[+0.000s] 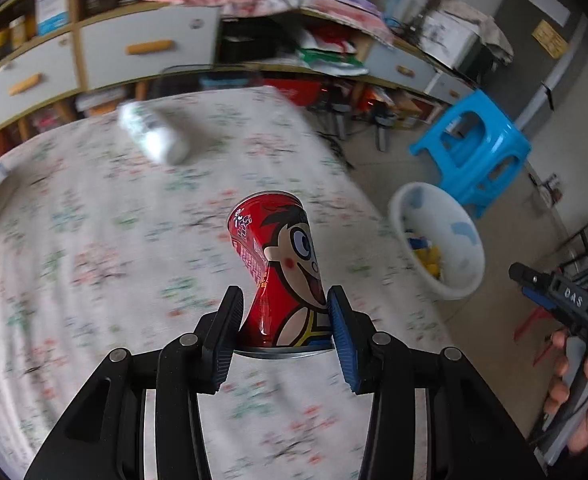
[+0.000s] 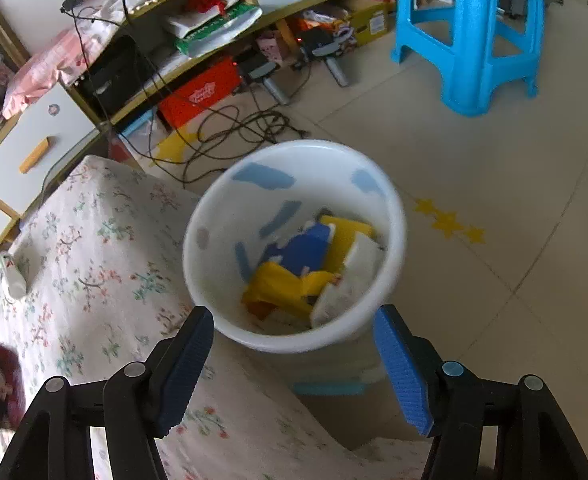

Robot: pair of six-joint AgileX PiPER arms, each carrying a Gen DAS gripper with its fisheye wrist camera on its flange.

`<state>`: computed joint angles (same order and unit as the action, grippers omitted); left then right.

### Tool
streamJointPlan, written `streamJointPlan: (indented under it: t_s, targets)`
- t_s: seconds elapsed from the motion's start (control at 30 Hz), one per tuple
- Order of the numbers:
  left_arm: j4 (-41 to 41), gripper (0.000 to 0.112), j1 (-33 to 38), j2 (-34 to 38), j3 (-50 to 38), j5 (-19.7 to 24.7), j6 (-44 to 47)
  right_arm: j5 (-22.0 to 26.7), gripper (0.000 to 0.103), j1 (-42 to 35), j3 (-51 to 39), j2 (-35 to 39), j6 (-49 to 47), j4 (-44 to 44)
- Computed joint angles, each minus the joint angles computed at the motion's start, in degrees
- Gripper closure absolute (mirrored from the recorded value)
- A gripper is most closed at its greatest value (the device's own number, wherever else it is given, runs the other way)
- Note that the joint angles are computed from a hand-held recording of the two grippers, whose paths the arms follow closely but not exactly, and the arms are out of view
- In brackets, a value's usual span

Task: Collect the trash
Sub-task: 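Carry the can and white packet to the wastebasket and open the right gripper, then open the left gripper over the wastebasket to drop the red can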

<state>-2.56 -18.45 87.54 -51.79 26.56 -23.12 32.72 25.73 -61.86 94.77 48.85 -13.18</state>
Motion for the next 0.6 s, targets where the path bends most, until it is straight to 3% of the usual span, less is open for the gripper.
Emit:
streamJointPlan:
  t_s: [0.3, 0.6]
  targets:
    - [2.44, 0.066, -10.15, 13.48, -14.81, 0.52, -5.2, 1.74, 0.03, -3.83, 4.77, -5.65, -5.12, 1.49]
    - [-5.99, 0.066, -11.87, 24.33, -27.68, 2.23, 0.78, 2.69, 0.028, -7.48, 6.45, -8.02, -9.18, 3.93]
